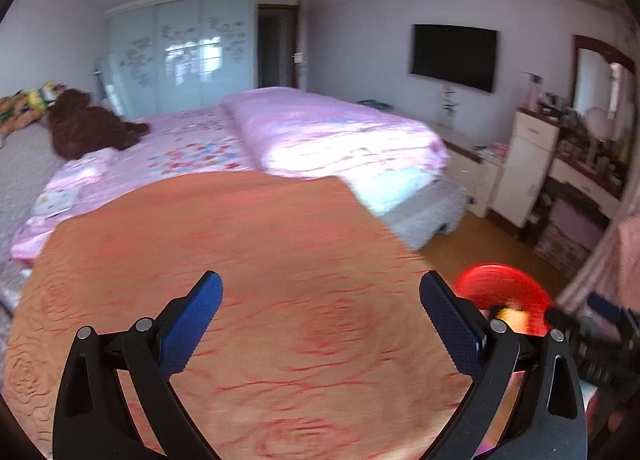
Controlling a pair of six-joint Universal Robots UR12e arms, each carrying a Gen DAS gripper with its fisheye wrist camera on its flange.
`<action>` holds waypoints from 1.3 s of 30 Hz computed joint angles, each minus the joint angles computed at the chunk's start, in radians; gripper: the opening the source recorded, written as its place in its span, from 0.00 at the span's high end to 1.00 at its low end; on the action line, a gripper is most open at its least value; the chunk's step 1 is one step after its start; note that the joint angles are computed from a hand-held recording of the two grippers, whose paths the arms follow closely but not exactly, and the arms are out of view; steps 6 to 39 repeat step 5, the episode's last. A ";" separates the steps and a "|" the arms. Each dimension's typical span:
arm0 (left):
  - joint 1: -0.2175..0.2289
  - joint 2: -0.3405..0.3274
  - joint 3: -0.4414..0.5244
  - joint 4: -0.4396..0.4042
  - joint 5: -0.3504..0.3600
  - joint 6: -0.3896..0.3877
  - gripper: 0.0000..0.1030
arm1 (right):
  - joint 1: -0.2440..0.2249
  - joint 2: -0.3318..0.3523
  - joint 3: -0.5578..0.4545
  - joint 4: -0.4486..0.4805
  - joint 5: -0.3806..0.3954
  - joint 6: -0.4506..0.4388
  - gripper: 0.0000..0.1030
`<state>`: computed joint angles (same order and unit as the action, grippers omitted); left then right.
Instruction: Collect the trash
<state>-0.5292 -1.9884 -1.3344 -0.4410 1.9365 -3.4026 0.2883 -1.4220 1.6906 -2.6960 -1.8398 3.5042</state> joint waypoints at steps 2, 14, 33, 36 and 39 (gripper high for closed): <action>0.015 0.017 -0.027 -0.022 0.048 -0.030 0.08 | 0.024 0.029 -0.022 0.023 0.087 -0.031 0.07; 0.035 0.035 -0.061 -0.055 0.099 -0.091 0.08 | 0.072 0.075 -0.051 0.024 0.135 -0.099 0.07; 0.035 0.035 -0.061 -0.055 0.099 -0.091 0.08 | 0.072 0.075 -0.051 0.024 0.135 -0.099 0.07; 0.035 0.035 -0.061 -0.055 0.099 -0.091 0.08 | 0.072 0.075 -0.051 0.024 0.135 -0.099 0.07; 0.035 0.035 -0.061 -0.055 0.099 -0.091 0.08 | 0.072 0.075 -0.051 0.024 0.135 -0.099 0.07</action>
